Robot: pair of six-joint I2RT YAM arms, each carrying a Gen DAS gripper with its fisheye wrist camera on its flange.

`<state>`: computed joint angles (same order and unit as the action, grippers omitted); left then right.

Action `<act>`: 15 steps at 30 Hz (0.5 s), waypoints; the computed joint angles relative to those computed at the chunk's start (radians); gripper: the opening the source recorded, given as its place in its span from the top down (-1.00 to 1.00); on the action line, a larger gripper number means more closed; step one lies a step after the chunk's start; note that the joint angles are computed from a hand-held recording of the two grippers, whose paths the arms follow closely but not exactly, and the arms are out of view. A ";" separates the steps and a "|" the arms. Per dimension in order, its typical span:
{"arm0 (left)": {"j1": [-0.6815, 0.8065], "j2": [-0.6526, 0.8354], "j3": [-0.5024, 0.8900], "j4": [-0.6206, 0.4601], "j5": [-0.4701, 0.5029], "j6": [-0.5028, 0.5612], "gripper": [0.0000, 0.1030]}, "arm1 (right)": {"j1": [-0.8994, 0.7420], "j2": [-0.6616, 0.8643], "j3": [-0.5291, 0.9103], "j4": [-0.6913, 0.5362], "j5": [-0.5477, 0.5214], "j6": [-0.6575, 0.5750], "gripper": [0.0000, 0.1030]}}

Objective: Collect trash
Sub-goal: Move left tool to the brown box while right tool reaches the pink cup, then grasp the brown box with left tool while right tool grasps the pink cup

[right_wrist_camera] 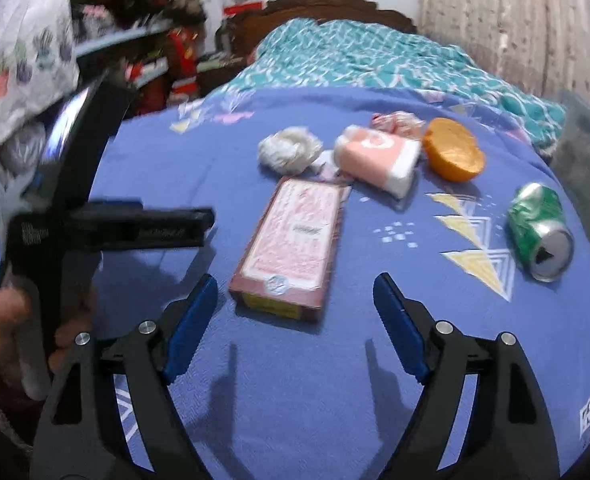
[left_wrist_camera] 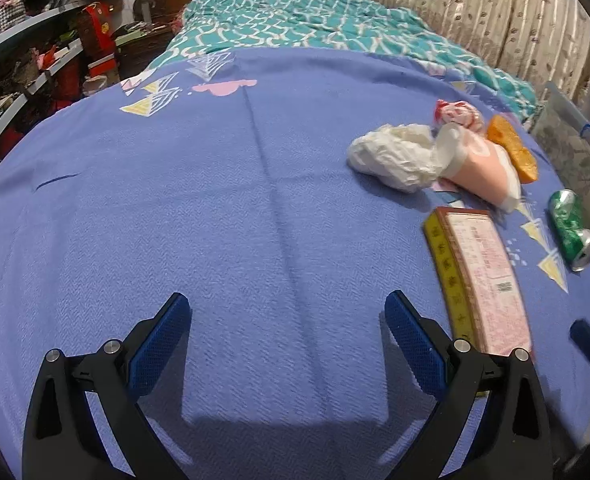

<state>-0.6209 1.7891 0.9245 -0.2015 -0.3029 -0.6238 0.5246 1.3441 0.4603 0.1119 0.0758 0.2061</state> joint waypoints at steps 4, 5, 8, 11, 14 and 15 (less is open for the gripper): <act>-0.035 -0.042 -0.023 0.052 0.085 0.018 -0.83 | -0.133 -0.051 0.017 -0.022 -0.009 -0.003 -0.56; -0.057 -0.047 -0.016 0.050 0.078 0.022 -0.83 | -0.180 -0.038 0.036 -0.022 -0.038 -0.004 -0.56; -0.112 -0.042 0.020 0.037 0.076 0.023 -0.83 | -0.280 0.055 0.123 -0.011 -0.101 -0.008 -0.56; -0.143 0.018 0.104 -0.017 0.061 0.015 -0.83 | -0.352 0.208 0.261 -0.026 -0.220 -0.003 -0.56; -0.161 0.082 0.181 -0.052 0.062 -0.002 -0.83 | -0.365 0.351 0.398 -0.064 -0.294 -0.013 -0.63; -0.167 0.104 0.205 -0.064 0.057 -0.003 -0.83 | -0.360 0.415 0.461 -0.088 -0.308 -0.018 -0.65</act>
